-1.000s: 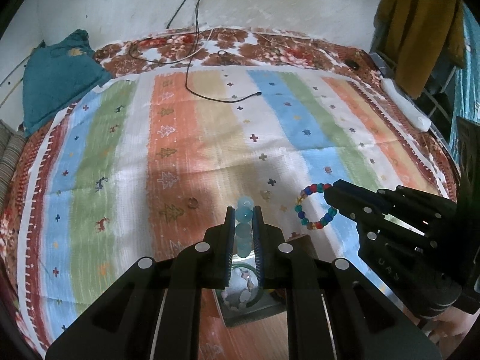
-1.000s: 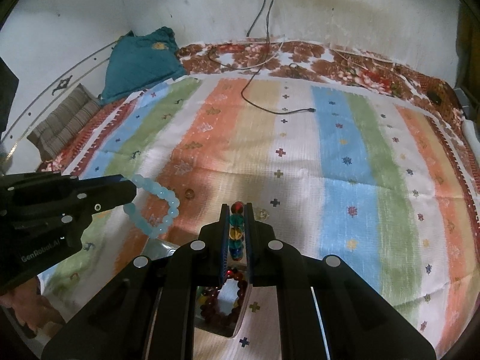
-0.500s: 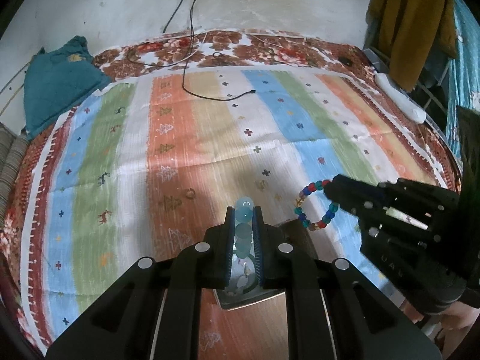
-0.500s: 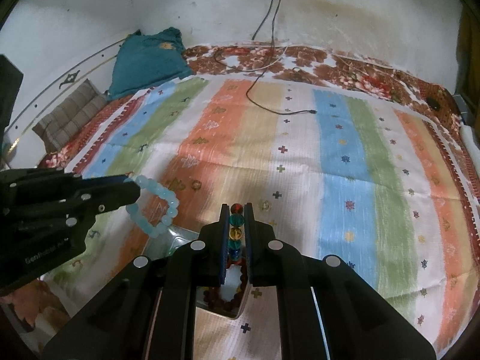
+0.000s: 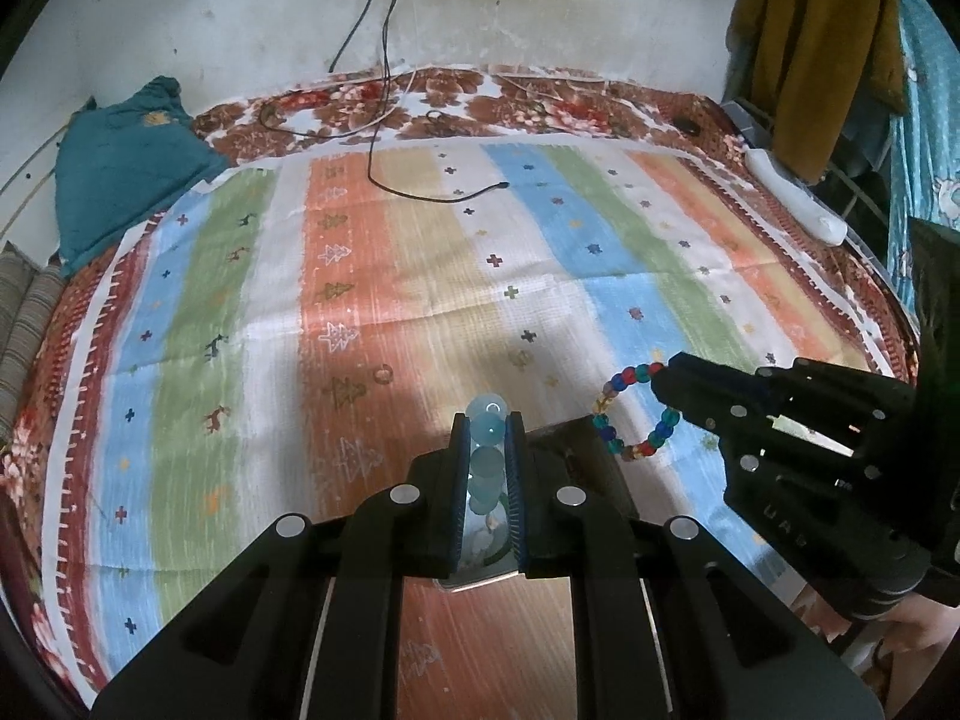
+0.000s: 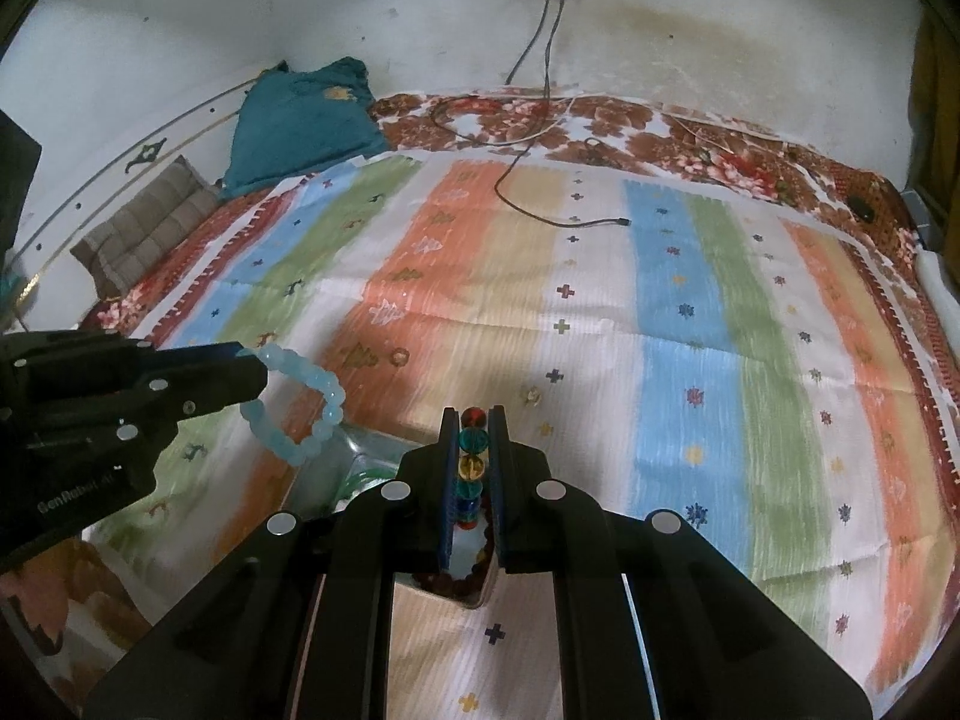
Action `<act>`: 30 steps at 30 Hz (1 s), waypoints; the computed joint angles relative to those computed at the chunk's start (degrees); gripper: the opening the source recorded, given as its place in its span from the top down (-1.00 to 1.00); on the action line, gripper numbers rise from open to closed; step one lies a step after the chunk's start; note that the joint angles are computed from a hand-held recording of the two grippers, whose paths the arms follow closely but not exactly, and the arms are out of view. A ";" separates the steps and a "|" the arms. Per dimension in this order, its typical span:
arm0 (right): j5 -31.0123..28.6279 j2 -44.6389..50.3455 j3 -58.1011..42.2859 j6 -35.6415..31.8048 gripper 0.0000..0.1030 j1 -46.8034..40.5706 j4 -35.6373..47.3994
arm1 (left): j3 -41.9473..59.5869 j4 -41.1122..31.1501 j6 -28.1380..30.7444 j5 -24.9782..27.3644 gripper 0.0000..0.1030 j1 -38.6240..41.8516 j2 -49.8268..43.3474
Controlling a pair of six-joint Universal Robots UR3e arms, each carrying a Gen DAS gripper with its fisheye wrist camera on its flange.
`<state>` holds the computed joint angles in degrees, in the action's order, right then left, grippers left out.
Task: Organize jewelry
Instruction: 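Lower both bracelets into the tin and open both tools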
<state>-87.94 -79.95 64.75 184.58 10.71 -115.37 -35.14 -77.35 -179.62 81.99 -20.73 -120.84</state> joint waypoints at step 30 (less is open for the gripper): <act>0.06 -3.31 3.45 0.98 0.31 -0.77 1.88 | -12.90 5.12 -2.96 2.00 0.55 0.31 7.72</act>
<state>-87.88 -83.27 68.20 185.56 9.94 -113.49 -48.04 -72.23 -182.59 84.00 -20.42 -113.12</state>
